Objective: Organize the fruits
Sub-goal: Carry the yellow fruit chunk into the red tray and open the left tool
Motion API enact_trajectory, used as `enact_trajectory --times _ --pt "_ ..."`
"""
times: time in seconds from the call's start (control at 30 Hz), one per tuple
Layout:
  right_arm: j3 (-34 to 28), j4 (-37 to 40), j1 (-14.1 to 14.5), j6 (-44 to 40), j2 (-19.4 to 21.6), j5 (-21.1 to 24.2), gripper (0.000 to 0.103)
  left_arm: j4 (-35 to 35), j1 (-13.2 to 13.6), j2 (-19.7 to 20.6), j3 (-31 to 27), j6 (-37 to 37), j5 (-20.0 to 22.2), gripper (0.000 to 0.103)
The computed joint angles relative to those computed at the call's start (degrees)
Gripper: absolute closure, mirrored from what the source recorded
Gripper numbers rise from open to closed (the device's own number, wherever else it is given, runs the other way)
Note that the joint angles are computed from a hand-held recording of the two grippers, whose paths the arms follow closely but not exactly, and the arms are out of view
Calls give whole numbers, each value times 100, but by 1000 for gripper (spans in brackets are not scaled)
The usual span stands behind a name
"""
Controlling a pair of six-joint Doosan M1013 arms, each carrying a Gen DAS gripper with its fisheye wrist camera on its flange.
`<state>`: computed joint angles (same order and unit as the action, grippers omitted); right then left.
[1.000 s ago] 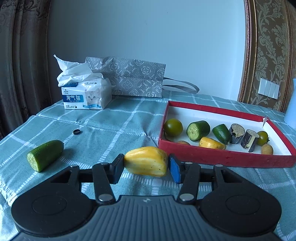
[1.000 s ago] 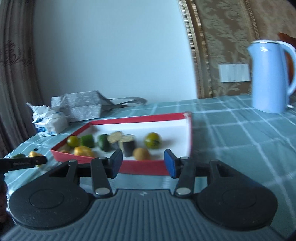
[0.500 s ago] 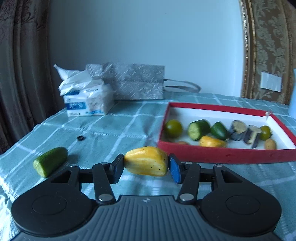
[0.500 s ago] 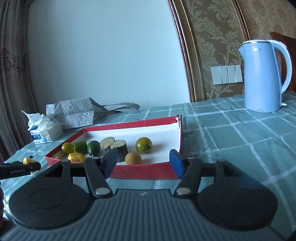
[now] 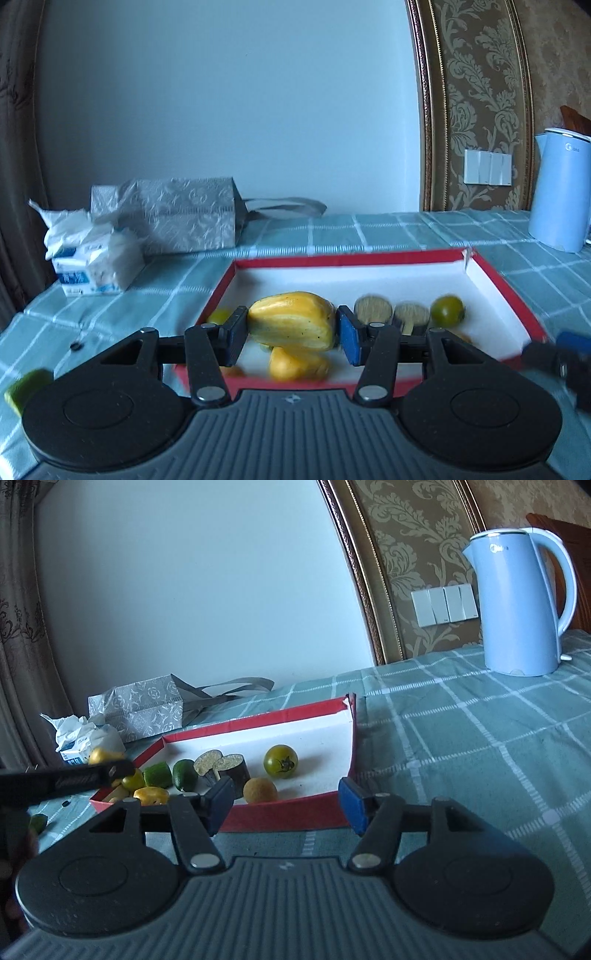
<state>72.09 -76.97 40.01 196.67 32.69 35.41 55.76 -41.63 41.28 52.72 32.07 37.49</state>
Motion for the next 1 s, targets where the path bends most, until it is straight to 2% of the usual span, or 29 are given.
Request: enact_trajectory --times 0.23,0.6,0.7,0.83,0.9,1.0 --pt "-15 175 -28 -64 0 -52 43 -234 -36 383 -705 493 402 53" --pt "-31 243 -33 -113 9 -57 43 -599 -12 568 -995 707 631 52" --pt "-50 285 -30 -152 18 -22 34 -538 -10 591 -1022 645 623 45" --pt "-52 273 -27 -149 22 -8 32 -664 5 602 -1049 709 563 41" --pt "-74 322 -24 -198 32 21 27 -696 10 593 -1028 689 523 37" --pt "-80 329 -22 -223 34 28 27 -688 7 539 -936 581 482 35"
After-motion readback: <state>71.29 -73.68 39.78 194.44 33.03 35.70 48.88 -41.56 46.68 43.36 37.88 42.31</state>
